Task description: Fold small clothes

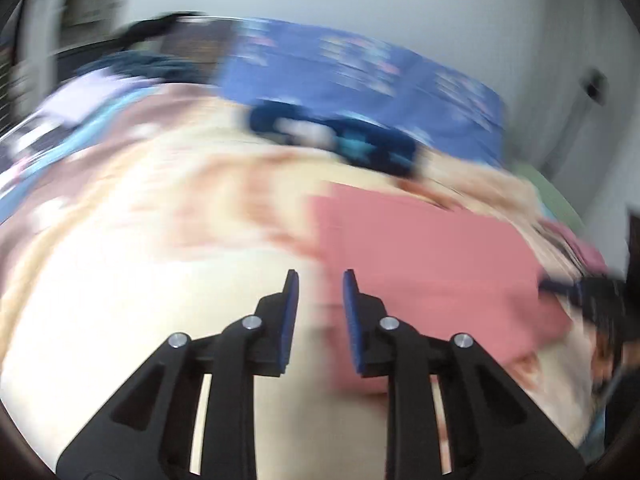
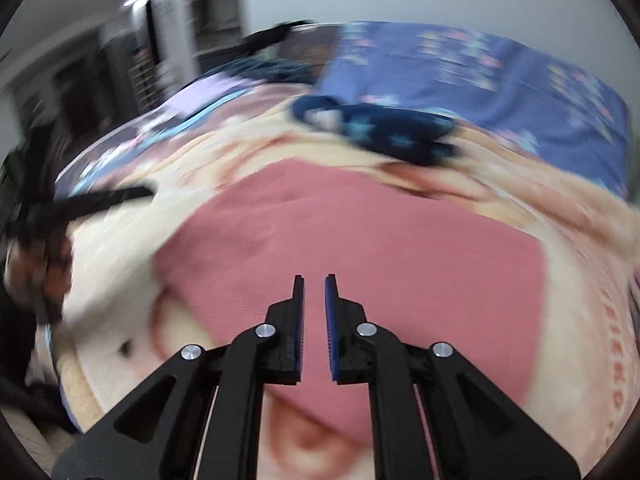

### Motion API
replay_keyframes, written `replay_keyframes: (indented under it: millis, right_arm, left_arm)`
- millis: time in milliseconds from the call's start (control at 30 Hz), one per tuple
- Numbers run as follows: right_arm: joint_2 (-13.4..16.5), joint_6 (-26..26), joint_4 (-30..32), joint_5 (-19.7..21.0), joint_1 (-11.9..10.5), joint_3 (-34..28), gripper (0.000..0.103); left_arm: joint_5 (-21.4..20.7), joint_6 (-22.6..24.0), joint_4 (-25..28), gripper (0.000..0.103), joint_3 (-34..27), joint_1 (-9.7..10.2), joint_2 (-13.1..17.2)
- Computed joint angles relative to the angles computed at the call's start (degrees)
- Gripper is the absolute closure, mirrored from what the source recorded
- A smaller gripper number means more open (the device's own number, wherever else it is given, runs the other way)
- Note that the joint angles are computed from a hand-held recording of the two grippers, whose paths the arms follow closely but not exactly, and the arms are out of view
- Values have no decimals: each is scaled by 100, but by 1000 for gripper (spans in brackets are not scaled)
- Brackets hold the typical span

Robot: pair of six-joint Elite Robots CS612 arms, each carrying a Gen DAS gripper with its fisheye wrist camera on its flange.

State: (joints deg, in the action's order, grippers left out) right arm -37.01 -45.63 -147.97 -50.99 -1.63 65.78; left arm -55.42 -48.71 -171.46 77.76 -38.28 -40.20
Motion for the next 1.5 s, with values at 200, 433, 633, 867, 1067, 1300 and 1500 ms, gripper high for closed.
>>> replay_keyframes:
  millis: [200,433,633,867,1067,1300,1500]
  right_arm:
    - [-274,-1617,-213,-294,556,832,76]
    - [-199,-1997,-2416,-1240,887,1436,72]
    - [114,-2165,-3733,-1943,1107,1364,72]
    - [427,-1908,-3840,-2341,1250,891,83]
    - [271,-1469,-3867,-1705,1174,941,99]
    - [266,-1939,-3409,-1921,1162,975,99]
    - [194,-1893,-3661,-1845,1155,1184,98]
  left_arm:
    - [-209,-358,-590,82,735,127,-275]
    - [-2051,318,-413,69,18,574,146]
    - [-3536,517,138,67,-1361,953,961]
    - [-3981,210,-41,82,-2142,1114,1497]
    - [-3794,-22,-1378,100,-1874,1112,1453]
    - [-4046,-415,-947,95,-1945,1188,1559]
    - [-4246,-439,-1336,38,-2026,1212,1623]
